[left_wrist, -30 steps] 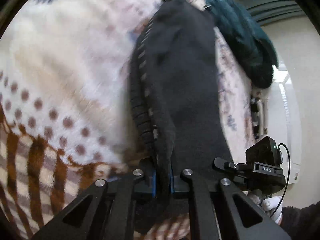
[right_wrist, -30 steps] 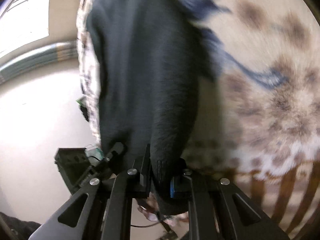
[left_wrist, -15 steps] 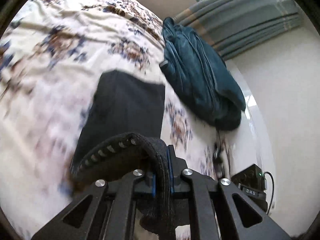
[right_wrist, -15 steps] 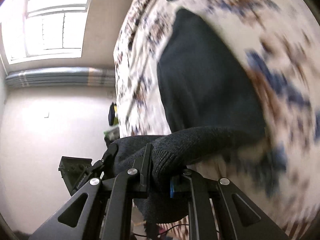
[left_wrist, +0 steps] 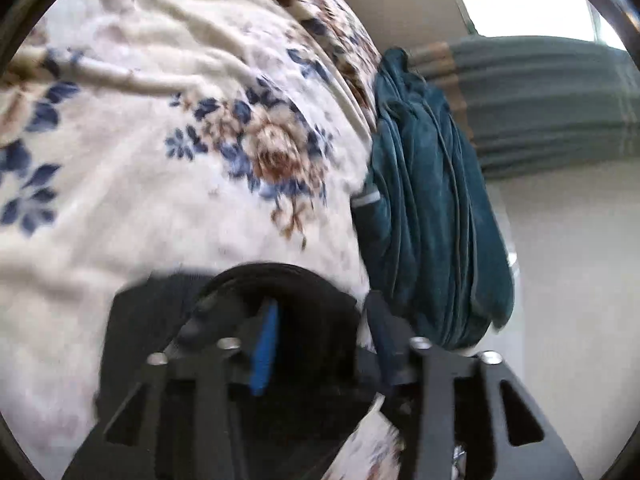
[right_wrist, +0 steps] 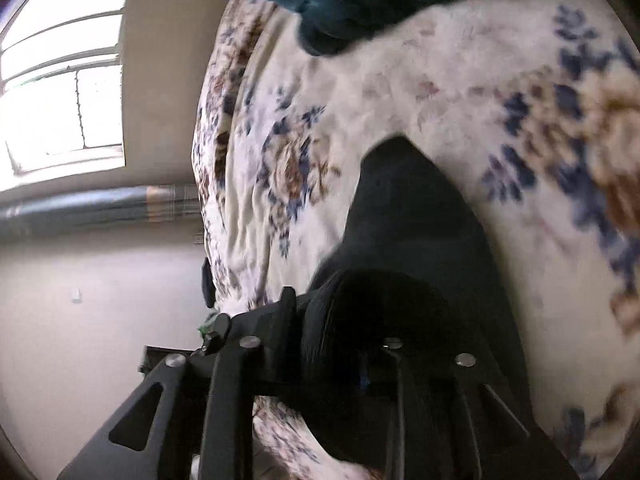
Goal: Fold small clothes
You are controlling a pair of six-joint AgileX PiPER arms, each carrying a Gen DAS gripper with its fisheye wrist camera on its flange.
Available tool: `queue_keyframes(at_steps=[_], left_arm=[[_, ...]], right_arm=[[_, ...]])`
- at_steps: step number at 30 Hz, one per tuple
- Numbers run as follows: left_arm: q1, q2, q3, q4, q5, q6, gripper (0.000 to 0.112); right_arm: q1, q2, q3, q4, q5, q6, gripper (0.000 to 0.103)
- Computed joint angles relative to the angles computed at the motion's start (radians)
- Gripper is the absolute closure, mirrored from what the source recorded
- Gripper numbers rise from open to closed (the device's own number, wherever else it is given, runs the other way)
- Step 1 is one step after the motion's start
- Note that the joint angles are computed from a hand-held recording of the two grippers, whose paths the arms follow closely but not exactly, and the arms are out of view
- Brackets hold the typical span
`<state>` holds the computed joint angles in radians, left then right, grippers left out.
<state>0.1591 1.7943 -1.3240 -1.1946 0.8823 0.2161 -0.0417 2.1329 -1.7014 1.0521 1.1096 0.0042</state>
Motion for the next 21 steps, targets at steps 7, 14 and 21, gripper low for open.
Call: queue_keyframes(at_steps=[7,14,21], left_arm=[[-0.039,0.084,-0.245,0.395,0.037,-0.193,0.065],[-0.213,0.236,-0.471,0.817,0.204,-0.216,0.068],[-0.228,0.144,-0.352,0.893,0.048,-0.169,0.107]], right_arm=[[-0.039,0.087,-0.218,-0.064,0.011,-0.021,0.05],[0.031,0.08,-0.259,-0.418,0.07,-0.041,0.049],[0.076,0.026,-0.107,-0.444,-0.094,-0.063,0.096]])
